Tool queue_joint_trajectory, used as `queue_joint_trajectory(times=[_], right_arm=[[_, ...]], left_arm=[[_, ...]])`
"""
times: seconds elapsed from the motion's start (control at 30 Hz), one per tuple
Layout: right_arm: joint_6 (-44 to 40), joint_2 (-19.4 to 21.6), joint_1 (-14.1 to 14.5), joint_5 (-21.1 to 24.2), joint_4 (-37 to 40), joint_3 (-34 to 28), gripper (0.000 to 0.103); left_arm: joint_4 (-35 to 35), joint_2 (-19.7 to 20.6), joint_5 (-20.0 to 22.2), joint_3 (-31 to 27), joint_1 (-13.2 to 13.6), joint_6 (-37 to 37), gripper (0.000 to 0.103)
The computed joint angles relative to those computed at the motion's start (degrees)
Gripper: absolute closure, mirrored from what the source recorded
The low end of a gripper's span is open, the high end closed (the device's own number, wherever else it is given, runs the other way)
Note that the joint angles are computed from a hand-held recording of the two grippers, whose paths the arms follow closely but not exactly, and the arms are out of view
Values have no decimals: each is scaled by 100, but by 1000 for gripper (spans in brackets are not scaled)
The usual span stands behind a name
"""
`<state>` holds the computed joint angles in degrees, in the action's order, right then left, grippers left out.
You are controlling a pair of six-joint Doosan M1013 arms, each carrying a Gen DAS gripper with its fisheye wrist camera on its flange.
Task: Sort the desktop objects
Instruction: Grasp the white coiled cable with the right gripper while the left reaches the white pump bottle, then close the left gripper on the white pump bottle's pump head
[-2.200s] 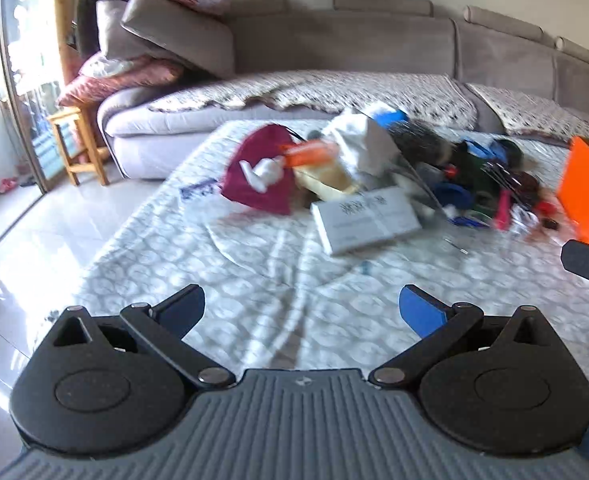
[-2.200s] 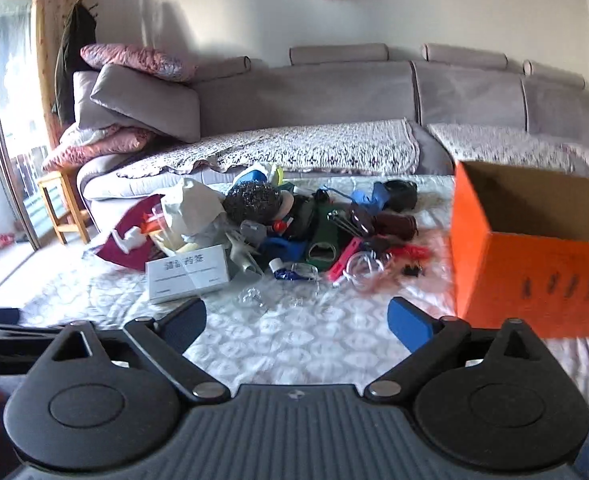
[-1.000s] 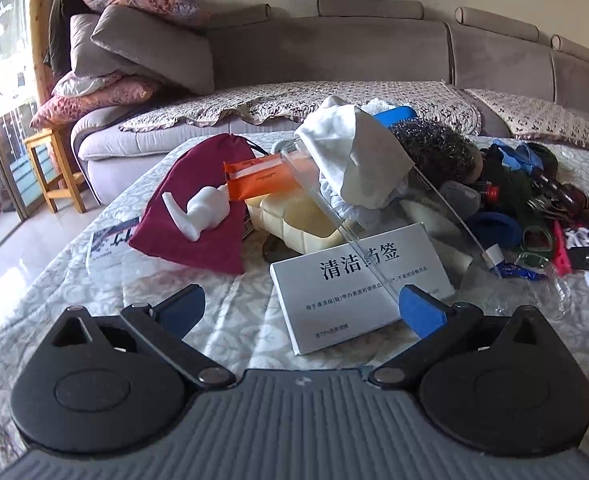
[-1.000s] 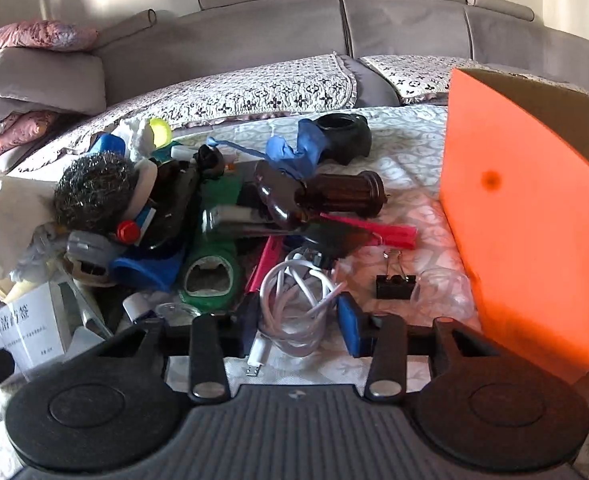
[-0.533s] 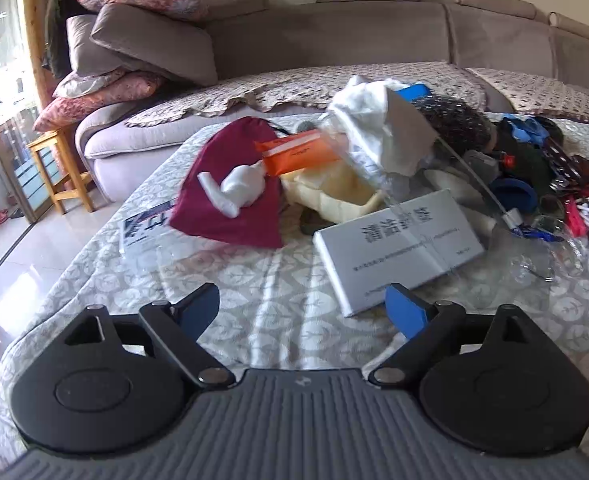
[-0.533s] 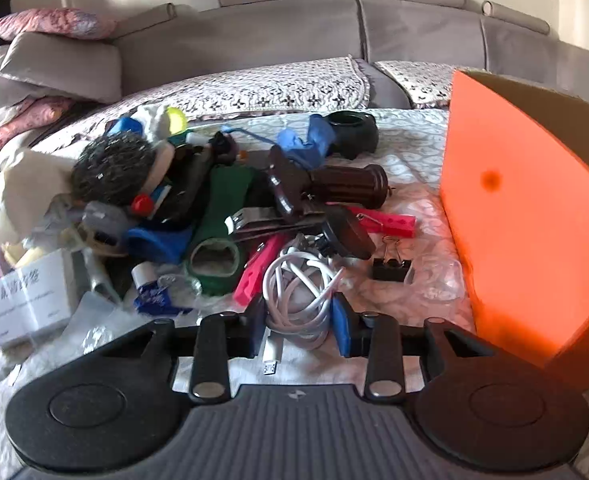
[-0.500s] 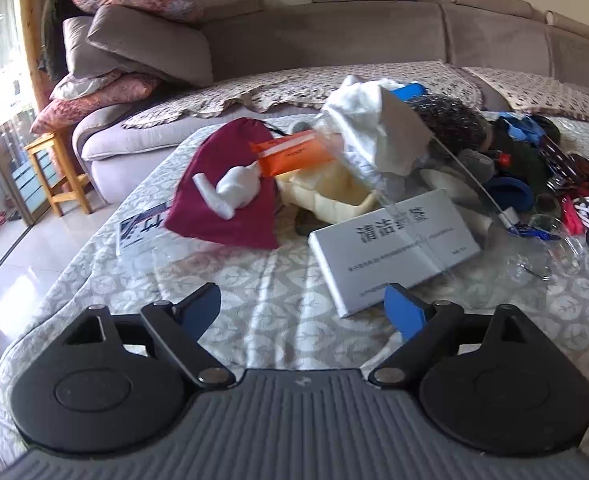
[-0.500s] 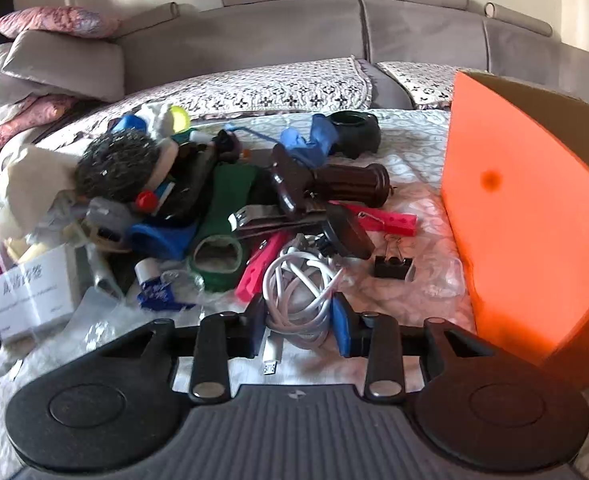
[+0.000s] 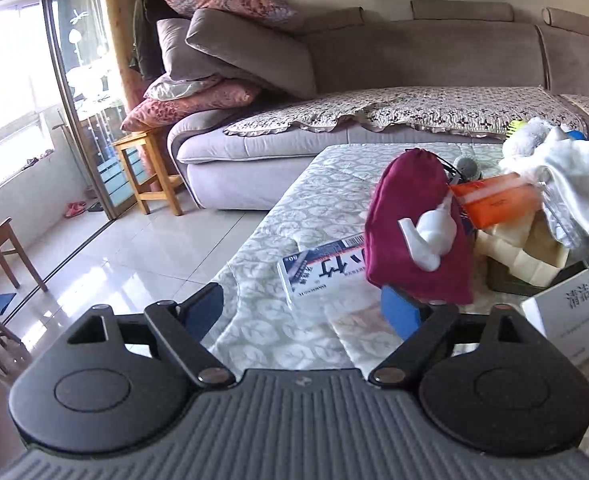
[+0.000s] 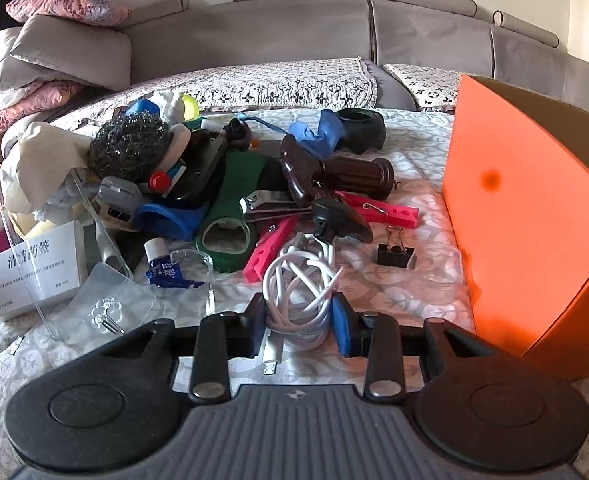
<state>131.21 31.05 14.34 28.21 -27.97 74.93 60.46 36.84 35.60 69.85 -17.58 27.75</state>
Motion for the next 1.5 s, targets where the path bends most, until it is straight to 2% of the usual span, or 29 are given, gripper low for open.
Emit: queue_joint_trajectory(times=[0.13, 0.2, 0.27, 0.37, 0.43, 0.57, 0.63, 0.67, 0.7, 0.73, 0.77, 0.87, 0.97, 1.07, 1.13, 1.2, 1.3, 1.5], right_arm=[[19, 11, 14, 42, -33, -20, 71], [-13, 7, 17, 55, -3, -22, 71], [-58, -1, 17, 58, 34, -14, 71], [-119, -11, 14, 55, 101, -6, 71], [-134, -17, 14, 54, 132, -1, 71], [-137, -25, 15, 34, 151, 18, 71], [-156, -29, 15, 33, 169, 20, 70], [-168, -31, 14, 29, 179, 24, 70], [-171, -32, 13, 26, 181, 26, 70], [-162, -30, 17, 33, 166, 23, 70], [-155, -28, 20, 41, 154, 18, 70], [-160, -28, 20, 38, 156, 19, 70], [-117, -18, 30, 49, 108, 9, 70], [-131, -14, 27, 46, 114, 6, 70], [-163, -12, 24, 44, 130, 3, 70], [-157, -10, 28, 49, 100, 1, 71], [-189, -43, 33, 3, 98, 31, 71], [-157, -216, 52, -182, -4, 195, 72]], left_arm=[[192, 1, -858, 105, 27, 226, 20], [197, 60, -1042, 43, 18, 432, 28], [-106, 148, -1157, -93, 57, 738, 28], [-1029, 322, -966, -424, 111, 1440, 40], [-1557, 344, -881, -485, 162, 1775, 44], [-1243, 241, -887, -326, 137, 1412, 47], [-182, 130, -1047, -104, 85, 346, 48], [217, 78, -1215, -16, 84, -3, 49], [315, 71, -1386, 0, 96, -52, 48], [114, 98, -1499, -34, 115, 199, 47], [-387, 139, -1474, -114, 123, 742, 47], [-1178, 210, -1427, -238, 140, 1587, 57], [-1087, 231, -1430, -244, 138, 1538, 57], [-1608, 297, -1394, -367, 169, 1941, 58], [-1711, 293, -1388, -366, 161, 1997, 59], [-1929, 302, -1347, -389, 146, 2206, 74], [-2053, 238, -1271, -336, 114, 2303, 84], [-1463, -53, -1225, 14, 12, 1552, 84]])
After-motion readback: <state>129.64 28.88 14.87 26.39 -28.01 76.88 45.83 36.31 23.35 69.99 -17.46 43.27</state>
